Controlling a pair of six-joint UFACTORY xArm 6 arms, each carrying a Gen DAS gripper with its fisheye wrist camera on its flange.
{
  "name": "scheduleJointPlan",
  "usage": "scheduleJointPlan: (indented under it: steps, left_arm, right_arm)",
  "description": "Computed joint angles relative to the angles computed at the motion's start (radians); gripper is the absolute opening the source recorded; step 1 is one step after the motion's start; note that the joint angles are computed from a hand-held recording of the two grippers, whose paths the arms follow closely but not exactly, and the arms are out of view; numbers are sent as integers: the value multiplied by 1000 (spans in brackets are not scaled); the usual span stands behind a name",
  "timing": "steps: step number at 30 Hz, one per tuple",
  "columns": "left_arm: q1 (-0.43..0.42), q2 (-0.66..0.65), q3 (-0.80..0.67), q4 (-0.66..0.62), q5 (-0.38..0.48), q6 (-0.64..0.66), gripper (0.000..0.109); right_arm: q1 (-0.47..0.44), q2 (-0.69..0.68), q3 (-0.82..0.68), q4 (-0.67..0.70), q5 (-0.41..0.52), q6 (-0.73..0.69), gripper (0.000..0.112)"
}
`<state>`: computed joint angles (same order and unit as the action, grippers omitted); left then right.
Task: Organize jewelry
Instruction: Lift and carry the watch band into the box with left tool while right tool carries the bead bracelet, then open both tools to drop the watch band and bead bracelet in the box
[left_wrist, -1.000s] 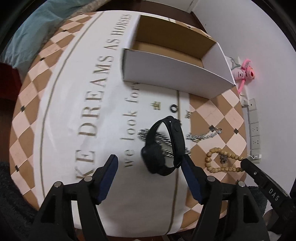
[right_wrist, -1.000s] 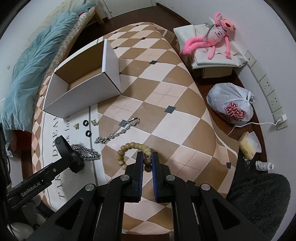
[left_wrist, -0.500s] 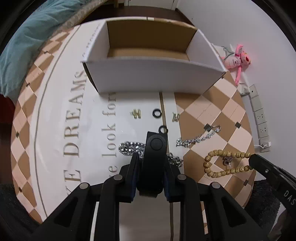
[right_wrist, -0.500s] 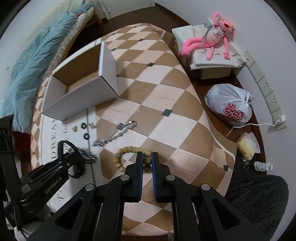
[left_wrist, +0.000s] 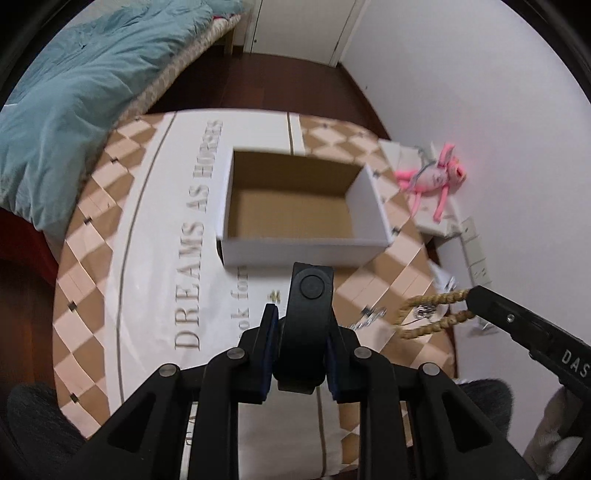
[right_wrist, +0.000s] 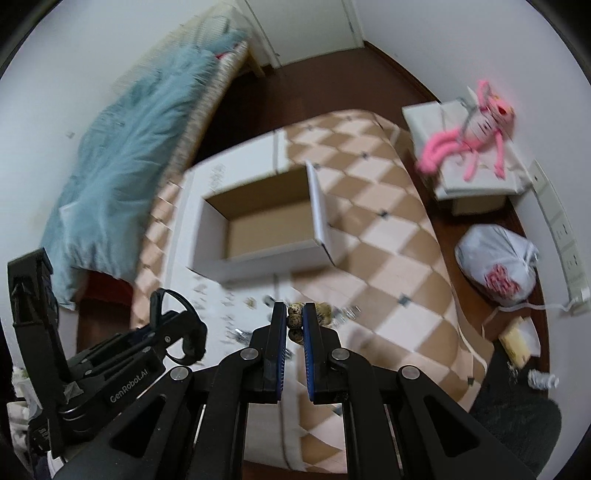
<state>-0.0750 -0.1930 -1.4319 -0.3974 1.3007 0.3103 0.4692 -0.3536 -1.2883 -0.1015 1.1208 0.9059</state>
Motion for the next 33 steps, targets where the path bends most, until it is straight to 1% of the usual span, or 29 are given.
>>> scheduleJointPlan:
  steps: [1,6,11,15,19,23,24,25,26,27,28,29,30,31,33]
  left_arm:
    - [8,14,-29,-13,12,1,19]
    - [-14,129,-192,-25,30,-33,19]
    - [-35,288,-379,14,45,-51,19]
    - [-45,420,-525,50,79,-75,19]
    - [-52,563,-708,69,163,-122,20]
    - [-64,700,-908,80,265,-143,21]
    - [-70,732,-960,95,288,-148,24]
    - [-73,756,-1002,102,305,-151,40]
    - [-75,771,-1027,109,312,-154,54]
    - [-78,790,-1061,121,323,-160,81]
    - [-79,793,-1069,128,319,-161,87]
    - [-79,780,-1052,135,303,-160,87]
    - [-80,784,-1059,146,300,-162,87]
    - [-80,765,-1032,163,282,-162,87]
    - [-82,747,-1001,193,255,-167,87]
  right_arm:
    - [-5,13,-23,5,-6,-12,9]
    - [-40,124,-175,13,-21,-101,9]
    - [-87,279,-338,27,-2,-190,9]
    - [-137,391,-431,90,16,-230,9]
    - [-185,492,-492,190,25,-266,9]
    - [-205,566,-549,248,44,-293,9]
    - [-209,587,-571,258,55,-305,9]
    - [-214,604,-591,274,68,-318,10]
    - [-220,619,-608,297,83,-329,10]
    - [-225,628,-618,305,95,-325,10]
    - [-226,642,-638,289,122,-323,11]
    - [-226,646,-647,273,136,-324,14]
    - [-225,646,-651,255,147,-321,28]
    - [-223,642,-652,237,159,-322,43]
    - [-216,631,-650,192,179,-325,56]
